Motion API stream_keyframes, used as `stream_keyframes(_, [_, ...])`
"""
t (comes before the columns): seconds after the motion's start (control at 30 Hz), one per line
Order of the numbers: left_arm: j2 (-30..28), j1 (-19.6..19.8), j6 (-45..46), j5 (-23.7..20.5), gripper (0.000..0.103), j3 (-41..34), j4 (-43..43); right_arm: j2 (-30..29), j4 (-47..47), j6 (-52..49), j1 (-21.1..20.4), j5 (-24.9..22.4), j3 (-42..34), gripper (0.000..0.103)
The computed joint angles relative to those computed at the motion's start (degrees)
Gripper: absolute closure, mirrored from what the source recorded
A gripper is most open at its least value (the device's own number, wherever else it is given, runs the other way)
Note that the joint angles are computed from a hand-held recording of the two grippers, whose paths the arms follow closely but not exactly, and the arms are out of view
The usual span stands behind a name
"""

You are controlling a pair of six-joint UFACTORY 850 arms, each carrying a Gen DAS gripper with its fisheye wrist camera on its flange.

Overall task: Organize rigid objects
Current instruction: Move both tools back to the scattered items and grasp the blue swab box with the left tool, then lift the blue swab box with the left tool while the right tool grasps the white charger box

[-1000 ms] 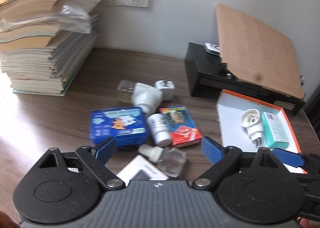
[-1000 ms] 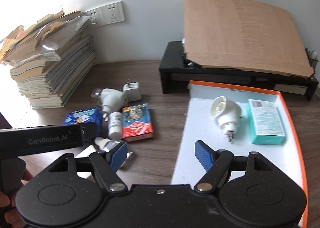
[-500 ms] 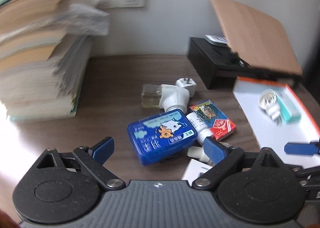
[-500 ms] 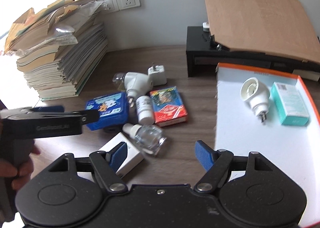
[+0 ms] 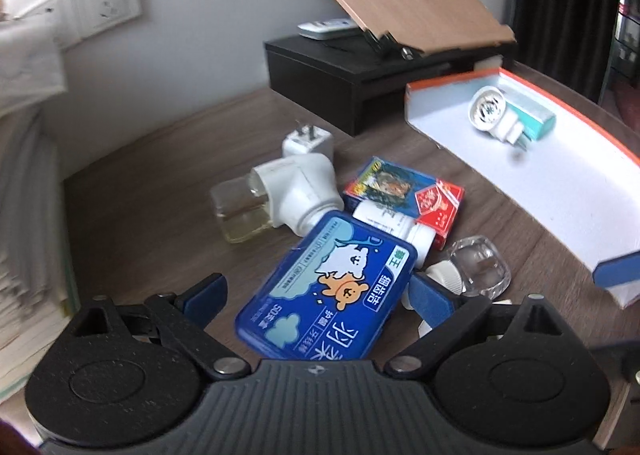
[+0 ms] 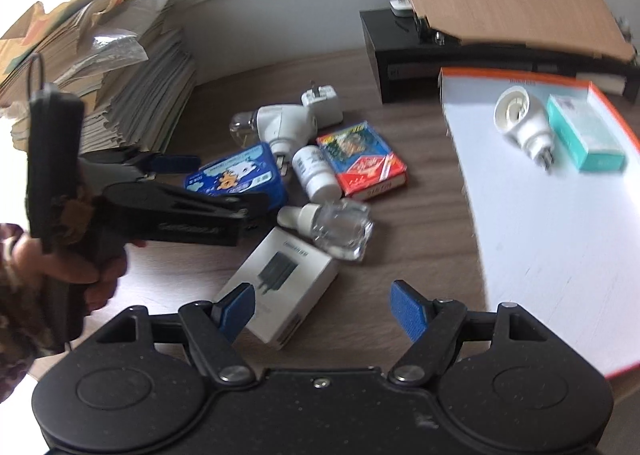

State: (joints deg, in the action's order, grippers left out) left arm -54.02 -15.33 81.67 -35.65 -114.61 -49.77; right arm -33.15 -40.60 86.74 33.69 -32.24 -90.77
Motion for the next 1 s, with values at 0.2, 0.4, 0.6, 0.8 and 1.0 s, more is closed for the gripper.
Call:
stream_keyframes(0.2, [-1.65, 0.70, -3.42, -3.00, 0.040, -1.79, -0.17, -3.33, 3.57, 2.05, 0.95, -0.63, -4.05, 0.015])
stream_keyframes(0.4, [2.71, 1.94, -7.70, 3.00, 0.040, 4.44, -2.35, -7.51, 6.39, 6.04, 1.25, -1.52, -8.99, 0.015])
stream_keyframes(0.6, [6.02, 2.84, -14.48, 7.98, 0.040, 8.48, 0.41, -14.53, 11.84, 4.41, 0.97, -7.41, -18.52, 0.012])
stream_keyframes(0.8, [9.05, 3.30, -17.49, 10.76, 0.040, 12.37, -0.78, -16.06, 5.69, 1.22, 1.64, -11.34, -20.48, 0.025])
stream_keyframes(1.0, [12.58, 2.34, -15.78, 12.11, 0.040, 17.08, -5.09, -9.15, -2.50, 1.94, 2.18, -7.01, -11.26, 0.032])
